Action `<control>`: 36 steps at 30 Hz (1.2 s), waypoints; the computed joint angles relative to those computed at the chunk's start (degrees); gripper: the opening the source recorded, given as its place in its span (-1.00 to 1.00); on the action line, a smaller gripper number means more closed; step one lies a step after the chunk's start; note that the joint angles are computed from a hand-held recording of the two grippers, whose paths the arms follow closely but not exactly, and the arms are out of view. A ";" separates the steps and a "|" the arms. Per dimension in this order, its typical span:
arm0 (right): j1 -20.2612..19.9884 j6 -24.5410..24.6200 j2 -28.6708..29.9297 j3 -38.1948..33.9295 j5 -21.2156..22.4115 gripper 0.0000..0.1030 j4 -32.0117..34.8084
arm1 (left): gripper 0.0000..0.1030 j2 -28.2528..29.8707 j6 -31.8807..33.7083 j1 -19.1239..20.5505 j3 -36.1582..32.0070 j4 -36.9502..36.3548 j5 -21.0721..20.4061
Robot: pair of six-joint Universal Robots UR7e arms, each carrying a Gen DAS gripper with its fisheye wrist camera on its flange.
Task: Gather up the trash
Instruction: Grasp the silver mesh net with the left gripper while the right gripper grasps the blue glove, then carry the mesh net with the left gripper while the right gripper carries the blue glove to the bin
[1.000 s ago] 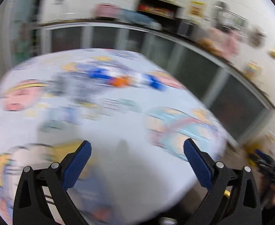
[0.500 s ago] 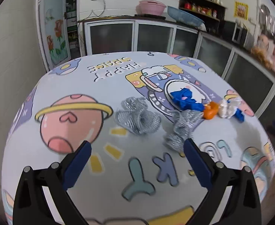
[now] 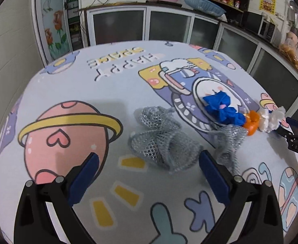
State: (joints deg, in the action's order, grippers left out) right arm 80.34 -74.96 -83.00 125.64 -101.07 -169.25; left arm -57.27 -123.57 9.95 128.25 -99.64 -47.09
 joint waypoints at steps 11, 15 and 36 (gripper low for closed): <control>1.47 5.42 3.06 -2.89 -3.59 -0.50 4.25 | 0.13 -0.22 3.04 4.90 1.18 -6.55 2.01; 1.21 7.44 1.64 -3.13 -2.23 -0.74 7.45 | -0.72 -2.05 3.32 4.97 3.65 -11.61 2.66; -6.12 5.74 -21.26 -1.01 11.53 -0.75 31.64 | -0.78 -0.15 -9.29 -12.28 -1.20 1.87 -0.85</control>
